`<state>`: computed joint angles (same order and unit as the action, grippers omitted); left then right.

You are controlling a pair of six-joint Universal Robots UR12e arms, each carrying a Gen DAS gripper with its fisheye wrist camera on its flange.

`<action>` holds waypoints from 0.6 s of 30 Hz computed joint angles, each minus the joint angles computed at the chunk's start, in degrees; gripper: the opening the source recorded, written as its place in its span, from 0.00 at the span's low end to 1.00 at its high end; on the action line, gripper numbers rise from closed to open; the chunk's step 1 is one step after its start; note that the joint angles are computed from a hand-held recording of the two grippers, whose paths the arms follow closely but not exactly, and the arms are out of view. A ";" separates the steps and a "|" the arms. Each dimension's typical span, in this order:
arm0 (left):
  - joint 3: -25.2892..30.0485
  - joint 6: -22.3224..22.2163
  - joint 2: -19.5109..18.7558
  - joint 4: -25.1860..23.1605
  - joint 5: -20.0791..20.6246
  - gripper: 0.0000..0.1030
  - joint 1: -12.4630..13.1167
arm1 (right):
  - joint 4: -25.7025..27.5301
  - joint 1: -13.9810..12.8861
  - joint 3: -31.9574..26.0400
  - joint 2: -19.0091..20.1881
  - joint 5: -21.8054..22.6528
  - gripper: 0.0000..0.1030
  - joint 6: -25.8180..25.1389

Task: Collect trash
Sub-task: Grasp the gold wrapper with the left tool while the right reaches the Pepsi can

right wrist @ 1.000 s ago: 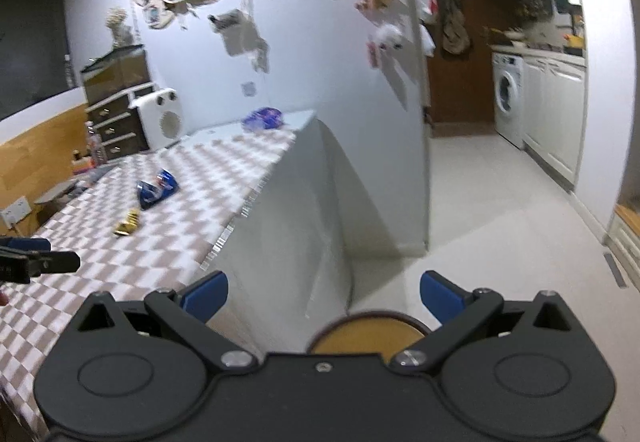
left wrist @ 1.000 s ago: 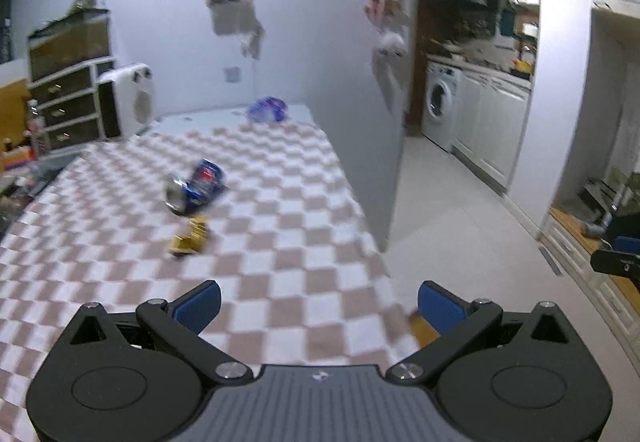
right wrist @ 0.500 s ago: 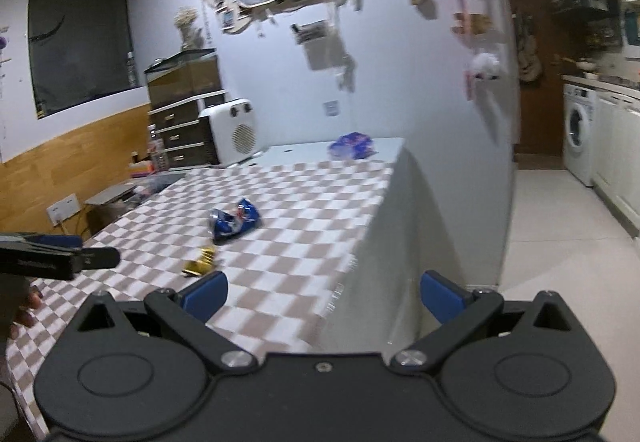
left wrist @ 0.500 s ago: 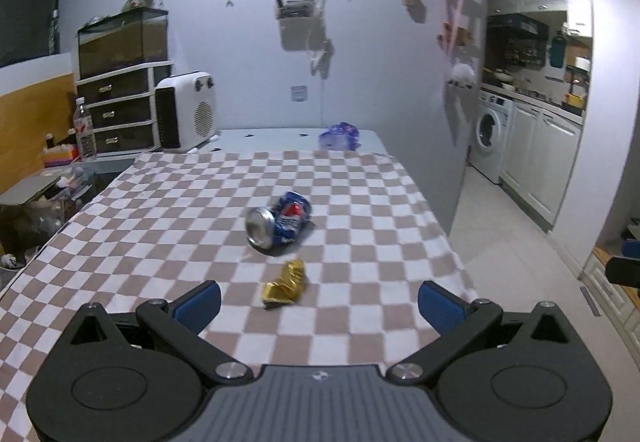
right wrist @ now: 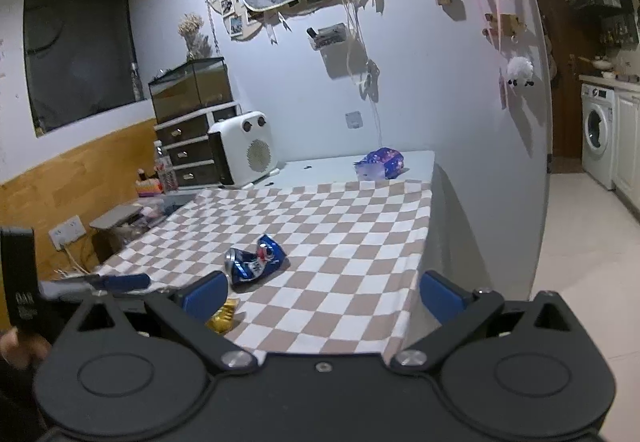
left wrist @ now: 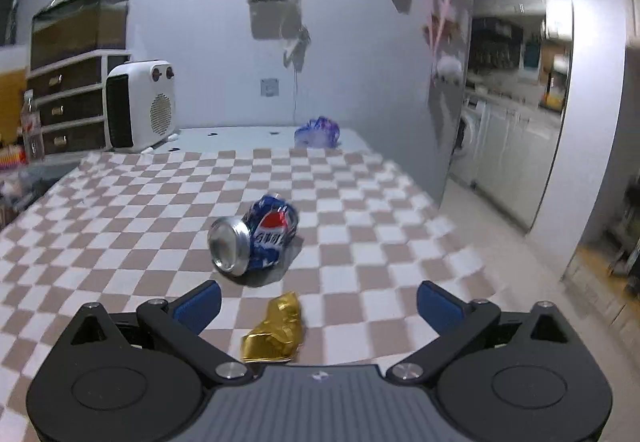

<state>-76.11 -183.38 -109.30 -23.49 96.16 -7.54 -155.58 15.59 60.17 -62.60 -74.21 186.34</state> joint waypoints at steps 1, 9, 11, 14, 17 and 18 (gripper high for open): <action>0.03 1.38 -0.41 -0.15 0.84 0.92 -0.10 | 0.31 0.29 -0.81 0.56 -1.03 1.00 -0.56; -0.39 5.52 -2.24 0.52 -4.10 0.62 1.54 | 5.20 1.27 -8.99 4.70 -4.05 1.00 -4.46; 0.15 5.74 -2.68 -0.88 -4.74 0.55 1.86 | 7.49 1.51 -12.68 6.41 -4.45 1.00 -5.29; 0.59 4.94 -2.96 -1.99 -5.17 0.51 2.15 | 14.16 1.96 -20.16 9.66 -4.53 1.00 -6.92; 0.36 3.82 -2.82 -1.81 -5.68 0.44 2.40 | 17.24 2.59 -27.61 13.49 -4.59 1.00 -7.01; 0.27 3.47 -2.78 -1.62 -5.69 0.38 2.46 | 18.25 2.89 -30.39 14.98 -4.74 1.00 -7.16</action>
